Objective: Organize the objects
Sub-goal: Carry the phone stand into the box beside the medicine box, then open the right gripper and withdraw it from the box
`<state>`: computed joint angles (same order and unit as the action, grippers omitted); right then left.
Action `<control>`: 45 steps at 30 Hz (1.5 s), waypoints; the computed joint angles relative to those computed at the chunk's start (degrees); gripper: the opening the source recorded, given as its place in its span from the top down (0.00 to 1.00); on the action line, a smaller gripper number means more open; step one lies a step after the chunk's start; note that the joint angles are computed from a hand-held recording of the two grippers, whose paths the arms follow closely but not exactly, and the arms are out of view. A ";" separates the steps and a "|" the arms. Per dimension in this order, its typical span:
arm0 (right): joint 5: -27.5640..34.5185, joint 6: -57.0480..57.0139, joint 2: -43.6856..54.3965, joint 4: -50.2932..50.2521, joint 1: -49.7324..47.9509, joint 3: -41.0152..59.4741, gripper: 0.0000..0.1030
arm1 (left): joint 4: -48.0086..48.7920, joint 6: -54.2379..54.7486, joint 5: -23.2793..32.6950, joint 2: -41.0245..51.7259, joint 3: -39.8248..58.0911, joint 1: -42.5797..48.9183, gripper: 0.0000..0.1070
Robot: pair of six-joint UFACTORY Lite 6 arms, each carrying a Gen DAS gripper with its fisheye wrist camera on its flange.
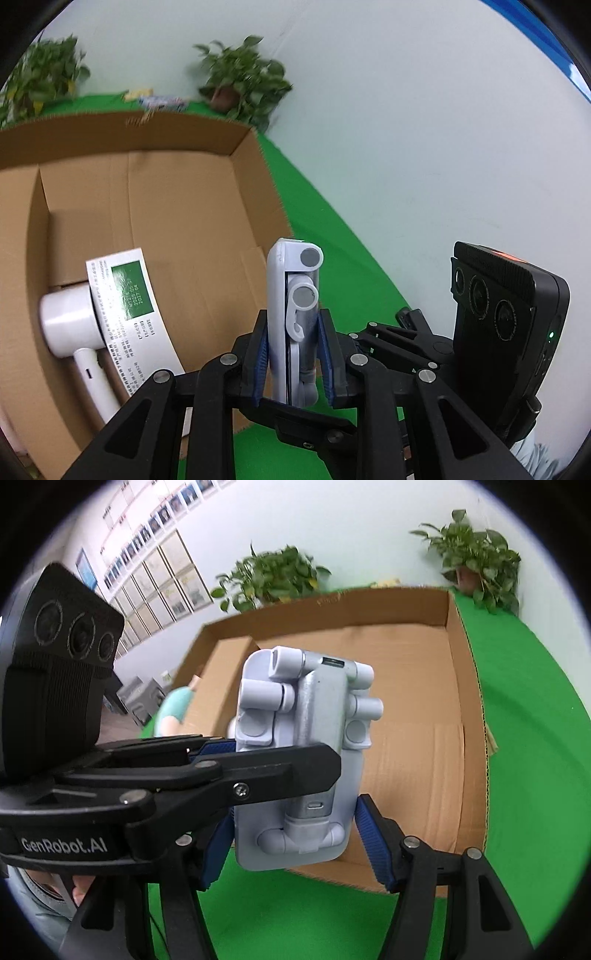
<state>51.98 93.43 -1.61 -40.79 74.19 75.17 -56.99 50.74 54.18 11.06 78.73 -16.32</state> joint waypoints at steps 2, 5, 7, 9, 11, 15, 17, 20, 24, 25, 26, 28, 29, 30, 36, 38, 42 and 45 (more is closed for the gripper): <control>-3.48 -1.72 -1.06 2.40 -2.72 -2.78 0.39 | -0.62 -0.59 -0.70 4.19 1.88 -0.47 0.81; -9.00 -5.62 -2.17 6.91 -7.01 -6.83 0.39 | -0.90 -1.05 -2.38 9.14 2.91 -1.20 0.81; -13.22 -8.60 -2.48 10.23 -9.22 -9.83 0.39 | -1.00 -1.04 -3.82 11.51 2.98 -1.66 0.81; -16.90 -10.03 -2.23 12.75 -10.27 -12.28 0.39 | -0.93 -1.57 -4.79 13.37 2.64 -1.76 0.81; -20.57 -13.14 -1.62 16.37 -12.15 -14.51 0.39 | -0.64 -2.53 -5.96 15.71 3.07 -2.09 0.81; -24.00 -16.87 -0.03 21.22 -13.85 -16.59 0.39 | 0.33 -4.51 -7.48 19.32 4.22 -2.82 0.80; -25.25 -16.70 0.53 21.62 -14.10 -17.41 0.40 | 0.85 -5.66 -8.74 20.44 4.70 -3.15 0.80; -25.50 -16.90 1.76 21.87 -14.06 -17.05 0.41 | 2.75 -8.21 -9.49 21.83 6.26 -3.44 0.80; -25.83 -14.55 2.94 20.29 -13.59 -16.98 0.41 | 5.86 -9.66 -10.52 22.25 7.19 -3.92 0.77; -25.65 -14.02 3.06 19.80 -13.30 -16.86 0.40 | 5.79 -9.31 -10.36 22.11 7.12 -3.75 0.74; -25.58 -13.28 3.12 19.27 -13.04 -16.86 0.40 | 5.46 -8.73 -10.15 21.80 6.95 -3.56 0.70; -25.62 -12.02 3.00 18.67 -12.74 -17.06 0.40 | 4.70 -7.49 -9.18 20.78 6.63 -2.78 0.62; -25.67 -11.22 2.87 18.45 -12.62 -17.19 0.40 | 4.71 -7.57 -8.98 20.11 6.41 -2.59 0.57; -25.63 -10.57 2.84 18.43 -12.50 -17.22 0.40 | 4.81 -7.70 -9.10 19.44 6.06 -2.43 0.53; -15.95 -0.30 4.27 10.26 -6.80 -13.55 0.30 | 1.79 -1.56 -9.90 10.60 -1.96 1.99 0.51; -6.56 7.98 4.40 2.78 -0.95 -11.10 0.19 | -0.83 3.69 -11.38 4.47 -7.65 4.76 0.48; 10.73 22.00 9.87 -6.84 11.81 -4.61 0.01 | -6.10 14.72 -20.49 -10.96 -21.92 9.03 0.29; 17.28 26.71 16.07 -8.86 16.63 0.63 0.01 | -15.43 27.84 -29.46 -19.93 -30.58 11.04 0.14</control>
